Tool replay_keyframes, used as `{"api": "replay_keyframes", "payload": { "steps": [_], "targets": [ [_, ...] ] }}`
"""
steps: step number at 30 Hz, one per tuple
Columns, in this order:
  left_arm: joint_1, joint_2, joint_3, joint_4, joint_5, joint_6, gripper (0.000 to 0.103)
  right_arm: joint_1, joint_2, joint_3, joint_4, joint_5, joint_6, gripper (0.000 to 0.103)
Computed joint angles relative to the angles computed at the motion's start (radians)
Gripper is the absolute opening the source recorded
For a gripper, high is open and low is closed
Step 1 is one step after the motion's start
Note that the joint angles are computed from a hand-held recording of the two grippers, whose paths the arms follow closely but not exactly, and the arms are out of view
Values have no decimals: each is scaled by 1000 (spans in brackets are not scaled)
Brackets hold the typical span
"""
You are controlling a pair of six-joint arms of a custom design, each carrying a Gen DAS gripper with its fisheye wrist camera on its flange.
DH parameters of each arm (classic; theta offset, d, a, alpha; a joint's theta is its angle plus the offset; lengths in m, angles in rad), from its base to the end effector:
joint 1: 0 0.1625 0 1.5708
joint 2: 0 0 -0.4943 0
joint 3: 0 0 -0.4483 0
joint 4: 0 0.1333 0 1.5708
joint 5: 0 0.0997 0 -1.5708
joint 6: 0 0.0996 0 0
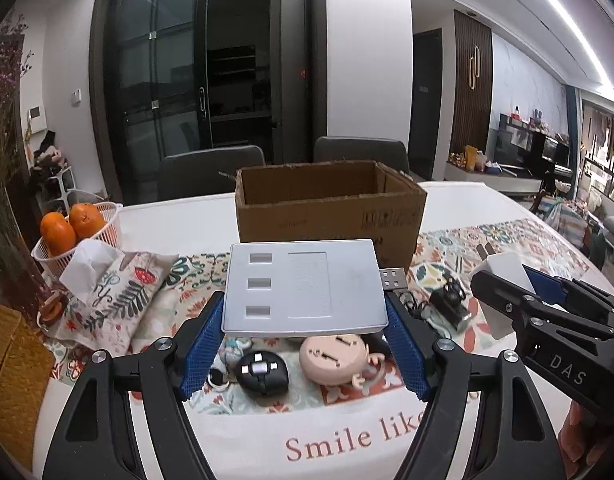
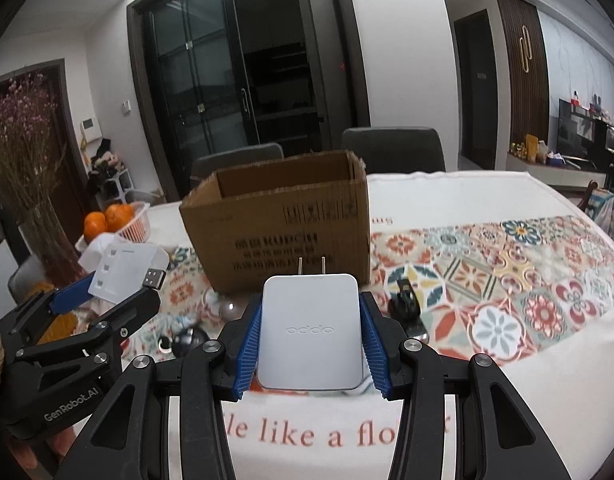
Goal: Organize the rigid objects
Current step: 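Lift the power strip and charger and carry both toward the cardboard box, then lower both items into the box and open both tools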
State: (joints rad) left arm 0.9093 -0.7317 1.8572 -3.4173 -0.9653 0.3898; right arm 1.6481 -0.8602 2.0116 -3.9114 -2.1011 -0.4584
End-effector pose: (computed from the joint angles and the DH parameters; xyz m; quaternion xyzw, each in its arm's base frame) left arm -0.2738 -0.6610 0.0925 0.3572 0.8254 -0.3714 0.2308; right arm 0.1307 -0.6136 0.1882 0.0700 -0.8098 0.4897 0.3155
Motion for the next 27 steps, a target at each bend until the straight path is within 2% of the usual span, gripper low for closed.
{"api": "replay_keyframes", "payload": {
  "steps": [11, 19, 27],
  "targets": [
    [-2, 32, -110, 26, 21, 33, 76, -3, -20, -94, 100, 50, 9, 47],
    [-4, 56, -188, 72, 34, 73, 76, 1, -23, -175, 208, 53, 16, 47],
    [8, 72, -288, 219, 7, 30, 76, 10, -15, -253, 292, 46, 9, 47]
  ]
}}
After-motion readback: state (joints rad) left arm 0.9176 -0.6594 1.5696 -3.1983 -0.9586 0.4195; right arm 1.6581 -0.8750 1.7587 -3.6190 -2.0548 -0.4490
